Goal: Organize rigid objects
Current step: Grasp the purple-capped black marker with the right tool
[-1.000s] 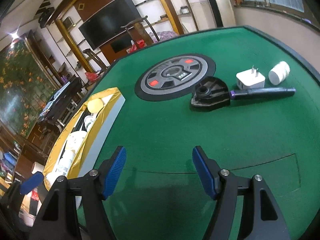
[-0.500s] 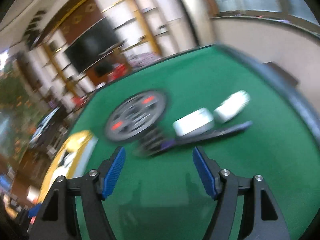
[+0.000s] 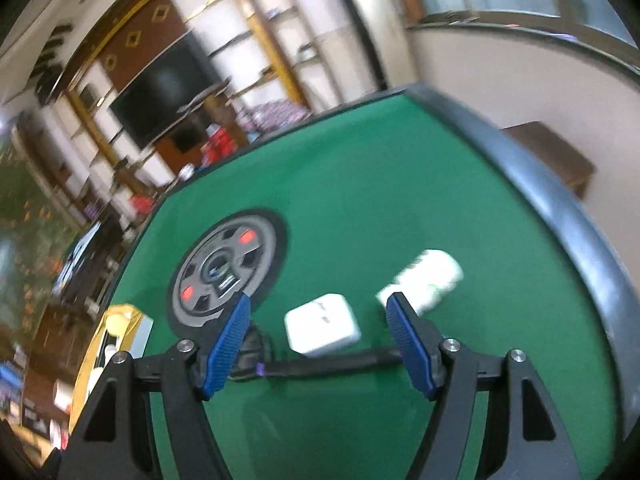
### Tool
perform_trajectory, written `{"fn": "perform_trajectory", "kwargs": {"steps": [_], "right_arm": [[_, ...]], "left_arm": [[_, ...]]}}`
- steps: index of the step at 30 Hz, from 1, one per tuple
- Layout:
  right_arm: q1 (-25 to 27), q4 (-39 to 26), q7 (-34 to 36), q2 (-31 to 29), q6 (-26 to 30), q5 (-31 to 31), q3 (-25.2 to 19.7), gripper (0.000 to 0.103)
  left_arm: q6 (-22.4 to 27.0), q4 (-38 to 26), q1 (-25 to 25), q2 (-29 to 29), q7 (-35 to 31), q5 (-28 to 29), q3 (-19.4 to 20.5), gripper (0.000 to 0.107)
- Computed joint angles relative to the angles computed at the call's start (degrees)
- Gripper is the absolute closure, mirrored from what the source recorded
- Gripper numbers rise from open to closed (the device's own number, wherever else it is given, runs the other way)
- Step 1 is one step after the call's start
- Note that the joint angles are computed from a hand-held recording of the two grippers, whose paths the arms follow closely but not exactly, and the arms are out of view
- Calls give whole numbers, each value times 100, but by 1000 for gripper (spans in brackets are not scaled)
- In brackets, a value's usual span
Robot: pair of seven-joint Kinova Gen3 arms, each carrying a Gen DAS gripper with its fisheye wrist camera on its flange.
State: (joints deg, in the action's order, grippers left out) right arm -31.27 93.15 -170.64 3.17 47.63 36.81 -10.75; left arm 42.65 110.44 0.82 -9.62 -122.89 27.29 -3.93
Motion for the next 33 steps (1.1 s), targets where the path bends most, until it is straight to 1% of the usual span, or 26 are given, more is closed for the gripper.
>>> {"fn": "perform_trajectory", "kwargs": {"steps": [1,3,5,7,8,9,10,11,13,15,17,19,20,21,22,23,26,27,28,29,30,31,33], "right_arm": [[124,-189,233,189,22,-88,-84,33],[448,-653,699,606,270,-187,-387,33],[510,-1154,1165,1019,649,-425,-381,33],[811,-1440,1631,1321,842,-707,-639,34],[904,-1568,1864,1450,966,-938,-697,41],[988,-1590,2004,1473,996,-1075,-751,47],[1178,-1511,2200,1411,934,-1306,-892,50],[1444,-1409,2352,1340,778,-1539,-1139,51],[1969,-1122,2792,1212,392,-2005,-1663,51],[2335,-881,3258,1090,218,-2468,-2194,51],[2767,-632,3508,924,53,-2709,-2724,51],[3298,-138,3385,525,-386,-2724,-3205,51],[3564,118,3184,259,-619,-2749,-3374,51],[3785,341,2951,60,-852,-2680,-3530,48],[3944,586,2718,-181,-1085,-2605,-3581,46],[4210,836,2485,-443,-1289,-2552,-3691,43],[4984,1319,1786,-906,-1768,-2391,-4198,43],[5245,1483,1553,-1067,-1874,-2333,-4345,42],[5401,1542,1320,-1122,-1908,-2183,-4441,42],[5451,1619,1087,-1143,-1958,-2035,-4473,42],[5397,1727,884,-1171,-2014,-1948,-4398,42],[5237,1800,774,-1174,-2043,-1947,-4221,42],[4706,1809,686,-1030,-2004,-2020,-3715,42]], "left_arm": [[0,0,-2,-7,11,-4,1,13],[19,-8,-3,-3,6,-2,-12,13],[68,-22,-8,6,-35,15,-34,13],[90,-31,-24,9,-49,-10,-38,13],[96,-21,-29,0,-83,11,-54,13],[95,-15,-35,-10,-106,26,-64,13],[73,-4,-45,-17,-119,33,-69,13],[65,-7,-50,-7,-139,50,-80,13],[97,-18,-59,22,-200,134,-117,13],[112,-17,-69,36,-259,198,-121,13],[131,-7,-79,46,-289,214,-104,13],[190,-14,-87,65,-314,253,-101,13],[239,-29,-90,77,-310,269,-92,13],[272,-36,-88,84,-319,296,-82,13],[267,-32,-87,80,-308,298,-57,13],[243,-20,-70,71,-305,307,-21,13],[179,-38,23,95,-214,273,124,13],[113,-55,85,124,-180,268,200,13],[45,-68,158,147,-183,275,223,13],[-116,-52,205,168,-279,342,345,13],[-304,-36,348,192,-329,329,386,13],[-535,-55,480,269,-404,224,533,13],[-746,-182,639,441,-285,-171,784,13]]}}
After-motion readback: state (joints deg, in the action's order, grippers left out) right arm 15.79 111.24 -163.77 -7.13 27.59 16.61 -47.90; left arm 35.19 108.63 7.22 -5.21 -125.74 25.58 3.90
